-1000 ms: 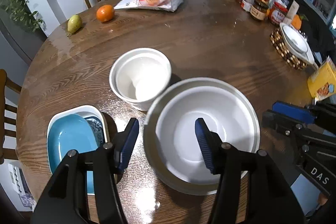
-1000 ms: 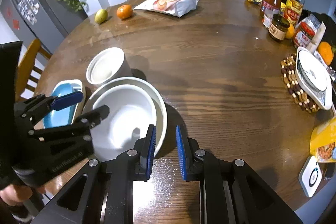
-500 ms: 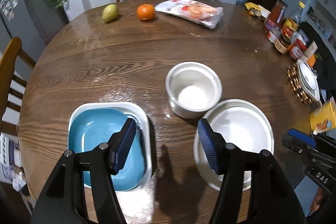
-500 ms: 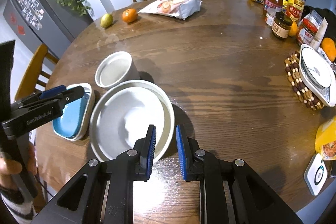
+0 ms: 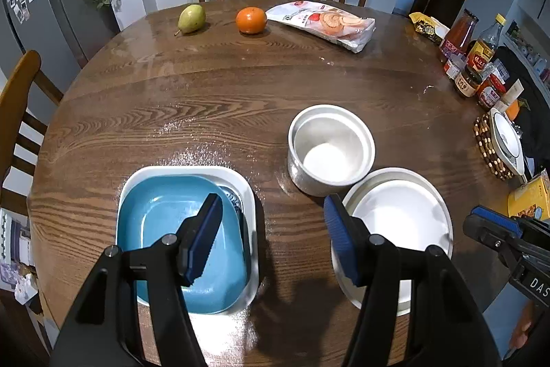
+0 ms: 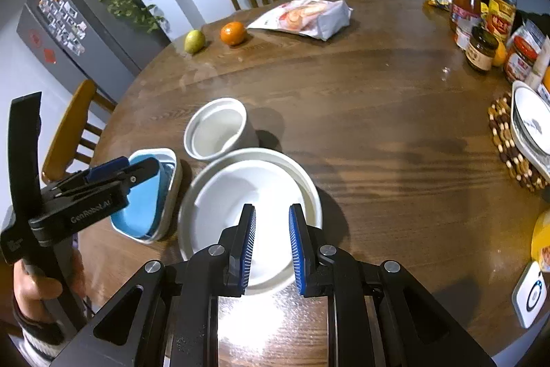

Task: Organize plates and bowls
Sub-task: 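Move the left tool to the small deep white bowl's rim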

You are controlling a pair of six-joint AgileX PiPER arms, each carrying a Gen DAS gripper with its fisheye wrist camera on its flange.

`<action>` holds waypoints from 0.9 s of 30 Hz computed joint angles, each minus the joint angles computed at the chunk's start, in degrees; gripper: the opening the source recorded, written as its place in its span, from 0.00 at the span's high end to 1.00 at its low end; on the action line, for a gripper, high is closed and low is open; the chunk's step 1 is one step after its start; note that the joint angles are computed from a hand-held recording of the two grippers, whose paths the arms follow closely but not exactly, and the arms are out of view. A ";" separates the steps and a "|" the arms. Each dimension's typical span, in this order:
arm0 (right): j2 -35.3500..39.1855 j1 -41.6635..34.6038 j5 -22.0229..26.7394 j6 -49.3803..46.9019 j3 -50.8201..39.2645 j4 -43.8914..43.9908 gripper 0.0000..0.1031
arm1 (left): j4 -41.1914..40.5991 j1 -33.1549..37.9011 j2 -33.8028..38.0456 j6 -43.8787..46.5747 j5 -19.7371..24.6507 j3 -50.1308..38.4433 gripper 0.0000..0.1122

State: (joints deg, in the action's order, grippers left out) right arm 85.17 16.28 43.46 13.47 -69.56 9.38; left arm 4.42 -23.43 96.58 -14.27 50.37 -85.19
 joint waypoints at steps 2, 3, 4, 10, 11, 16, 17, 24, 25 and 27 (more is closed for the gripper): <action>0.70 0.43 0.03 0.38 -1.06 -0.38 0.81 | -0.05 -0.02 0.24 0.39 -0.13 -0.41 0.46; 0.84 0.48 0.08 0.40 -1.30 -0.42 0.81 | -0.08 -0.03 0.43 0.64 -0.13 -0.72 0.46; 1.27 0.65 0.17 0.61 -1.87 -0.59 0.81 | -0.13 -0.06 0.74 0.80 -0.14 -1.08 0.46; 3.92 1.55 0.78 1.78 -5.34 -1.79 0.81 | -0.85 0.11 2.37 2.61 0.27 -3.22 0.46; 4.29 1.55 0.85 1.86 -5.79 -1.83 0.81 | -1.14 0.27 2.72 3.09 0.38 -3.67 0.46; 6.31 1.77 1.27 2.07 -8.10 -1.72 0.81 | -1.71 0.77 4.60 4.62 1.24 -6.12 0.46; 6.75 1.76 1.41 2.03 -8.60 -1.67 0.81 | -1.79 0.83 5.01 4.85 1.44 -6.67 0.46; 9.54 1.83 2.50 2.41 -12.22 -1.89 0.81 | -2.59 1.35 8.54 6.92 3.19 -11.16 0.46; 10.45 1.72 2.88 2.32 -13.32 -1.80 0.81 | -2.76 1.53 9.06 7.17 3.43 -11.81 0.46; 11.58 1.68 3.36 2.25 -14.61 -1.73 0.81 | -2.98 1.81 10.36 7.62 4.16 -13.42 0.46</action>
